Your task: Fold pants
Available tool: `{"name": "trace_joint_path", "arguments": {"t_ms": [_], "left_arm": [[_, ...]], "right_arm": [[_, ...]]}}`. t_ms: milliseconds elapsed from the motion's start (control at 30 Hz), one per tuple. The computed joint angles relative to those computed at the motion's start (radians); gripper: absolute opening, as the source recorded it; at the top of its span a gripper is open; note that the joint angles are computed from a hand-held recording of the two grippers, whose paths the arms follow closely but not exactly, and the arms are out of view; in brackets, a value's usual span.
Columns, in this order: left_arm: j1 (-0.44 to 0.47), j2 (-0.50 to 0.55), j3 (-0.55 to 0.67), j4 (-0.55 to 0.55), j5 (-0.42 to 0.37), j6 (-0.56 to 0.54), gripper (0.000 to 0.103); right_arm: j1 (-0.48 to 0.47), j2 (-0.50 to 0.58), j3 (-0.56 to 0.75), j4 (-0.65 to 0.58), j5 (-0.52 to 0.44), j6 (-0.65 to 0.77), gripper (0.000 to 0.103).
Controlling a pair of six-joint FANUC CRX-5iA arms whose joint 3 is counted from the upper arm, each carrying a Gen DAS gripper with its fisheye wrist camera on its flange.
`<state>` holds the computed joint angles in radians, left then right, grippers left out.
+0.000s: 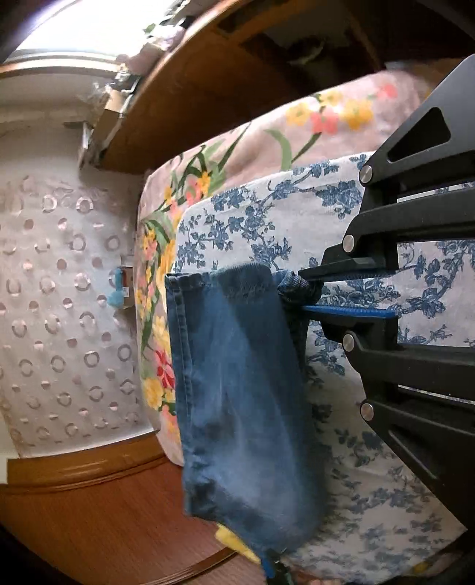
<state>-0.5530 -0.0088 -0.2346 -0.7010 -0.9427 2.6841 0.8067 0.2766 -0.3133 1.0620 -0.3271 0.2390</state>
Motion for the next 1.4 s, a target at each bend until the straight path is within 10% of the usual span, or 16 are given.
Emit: {"name": "trace_joint_path", "arguments": {"t_ms": [367,633,1033,1400], "left_arm": [[0.006,-0.048,-0.019,-0.029,-0.023,0.024,0.079],[0.033,-0.040,-0.028,-0.010,-0.016,0.018,0.073],[0.058,-0.021,-0.026,0.022,-0.004,-0.016,0.072],[0.079,-0.013,-0.018,0.046,-0.002,-0.062,0.059]], "right_arm": [[-0.017,0.001,-0.013,-0.064,0.060,-0.059,0.023],[-0.094,-0.042,-0.109,0.246,0.150,-0.403,0.054],[0.013,0.070,0.149,-0.522,0.017,0.242,0.055],[0.025,0.122,0.216,-0.561,-0.023,0.327,0.047]]}}
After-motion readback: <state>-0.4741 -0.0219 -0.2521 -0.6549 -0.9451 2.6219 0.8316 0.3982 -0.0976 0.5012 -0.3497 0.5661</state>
